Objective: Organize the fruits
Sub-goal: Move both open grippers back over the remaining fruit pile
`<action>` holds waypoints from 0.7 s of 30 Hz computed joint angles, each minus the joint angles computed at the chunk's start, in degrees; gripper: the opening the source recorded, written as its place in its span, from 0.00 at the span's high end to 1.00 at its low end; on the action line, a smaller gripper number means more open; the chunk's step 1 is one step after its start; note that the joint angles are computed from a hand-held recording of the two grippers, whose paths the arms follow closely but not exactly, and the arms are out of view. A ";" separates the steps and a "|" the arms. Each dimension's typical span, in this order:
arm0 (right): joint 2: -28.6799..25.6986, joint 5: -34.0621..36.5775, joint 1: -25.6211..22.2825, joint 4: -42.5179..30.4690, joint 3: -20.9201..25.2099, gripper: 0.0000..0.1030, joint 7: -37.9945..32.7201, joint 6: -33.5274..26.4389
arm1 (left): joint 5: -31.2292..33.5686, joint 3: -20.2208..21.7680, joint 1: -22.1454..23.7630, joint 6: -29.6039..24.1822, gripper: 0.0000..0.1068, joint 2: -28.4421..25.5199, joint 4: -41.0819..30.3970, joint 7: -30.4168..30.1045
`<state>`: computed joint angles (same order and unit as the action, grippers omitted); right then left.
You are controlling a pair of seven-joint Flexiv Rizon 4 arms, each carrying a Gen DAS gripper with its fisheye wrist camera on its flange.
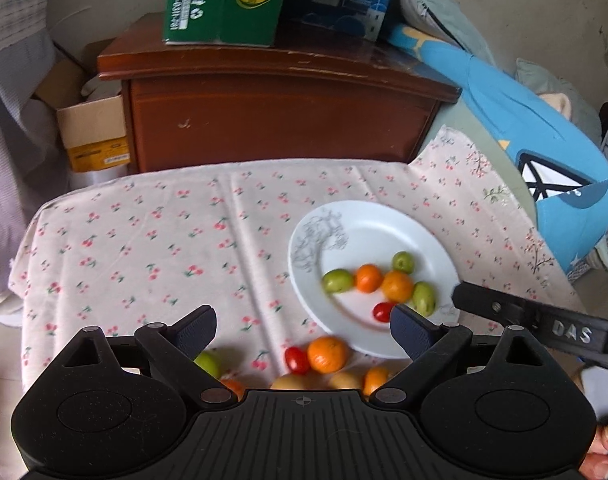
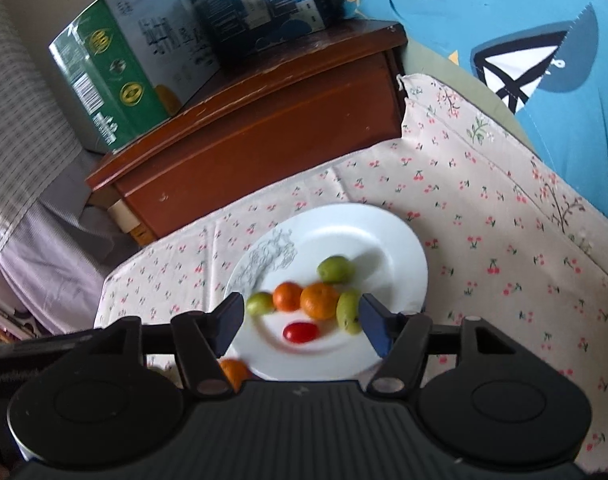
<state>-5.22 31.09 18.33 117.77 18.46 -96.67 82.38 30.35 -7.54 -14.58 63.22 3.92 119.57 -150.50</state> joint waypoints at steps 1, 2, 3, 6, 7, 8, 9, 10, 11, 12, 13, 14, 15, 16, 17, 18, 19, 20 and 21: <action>0.47 -0.20 0.09 0.64 0.13 0.37 -0.04 0.17 | -0.51 0.22 -0.09 0.24 0.11 0.37 0.59 0.41; 0.94 -0.22 0.20 1.20 0.23 0.36 -0.20 0.17 | -0.92 0.31 -0.07 0.34 0.11 0.66 1.01 0.68; 1.45 0.00 0.32 1.65 0.29 0.34 -0.44 -0.10 | -1.09 0.32 0.00 0.29 0.11 1.01 1.44 0.62; 2.75 1.82 0.87 2.38 0.17 0.34 -1.93 -1.20 | -1.44 0.32 0.51 0.34 0.11 2.21 2.91 0.54; 3.18 2.27 1.18 2.71 0.03 0.34 -2.43 -1.43 | -1.28 0.24 0.76 0.39 0.11 2.69 3.39 0.37; 3.60 2.66 1.52 3.03 -0.15 0.34 -2.92 -1.67 | -0.97 0.05 1.07 0.22 0.11 3.13 3.74 0.04; 4.03 3.25 1.84 3.33 -0.33 0.34 -3.64 -2.04 | -0.72 -0.14 1.37 -0.08 0.11 3.58 4.09 -0.27; 4.48 3.66 2.21 3.72 -0.53 0.34 -4.05 -2.28 | -0.50 -0.38 1.68 -0.56 0.11 4.03 4.37 -0.64; 4.78 3.99 2.60 4.04 -0.78 0.34 -4.32 -2.39 | -0.19 -0.59 2.00 -0.95 0.11 4.51 4.71 -1.10; 5.07 4.23 2.96 4.38 -1.00 0.34 -4.46 -2.54 | 0.02 -0.71 2.32 -1.01 0.11 4.90 5.11 -1.43; 5.31 4.45 3.31 4.64 -1.24 0.34 -4.63 -2.69 | -0.10 -0.66 2.58 -0.73 0.11 5.24 5.65 -1.38; 5.54 4.56 3.64 4.97 -1.43 0.34 -4.76 -2.82 | -0.36 -0.62 2.82 -0.38 0.11 5.49 6.18 -1.28; 5.65 4.56 3.94 5.22 -1.64 0.34 -4.86 -2.84 | -0.42 -0.70 3.12 -0.18 0.11 5.75 6.63 -1.47; 5.75 4.38 4.24 5.53 -1.77 0.34 -4.76 -2.75 | -0.09 -0.95 3.52 -0.22 0.11 6.07 7.01 -2.09; 5.84 4.29 4.52 5.81 -1.87 0.34 -4.78 -2.70 | 0.42 -1.26 3.97 -0.41 0.11 6.36 7.29 -2.86; 5.95 4.28 4.78 6.11 -1.92 0.34 -4.88 -2.71 | 0.75 -1.51 4.32 -0.59 0.11 6.55 7.53 -3.43; 6.05 3.99 5.04 6.48 -1.94 0.34 -4.66 -2.59 | 0.67 -1.61 4.55 -0.69 0.11 6.54 7.74 -3.61; 6.13 3.76 5.27 6.84 -1.96 0.34 -4.50 -2.51 | 0.30 -1.56 4.65 -0.65 0.11 6.48 8.07 -3.61; 6.23 3.82 5.50 7.08 -1.99 0.34 -4.66 -2.70 | 0.04 -1.57 4.74 -0.44 0.11 6.34 8.36 -3.76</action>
<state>1.02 34.91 23.83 124.85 16.47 -101.33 79.67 30.39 -9.11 -9.84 62.78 10.25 127.93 -154.26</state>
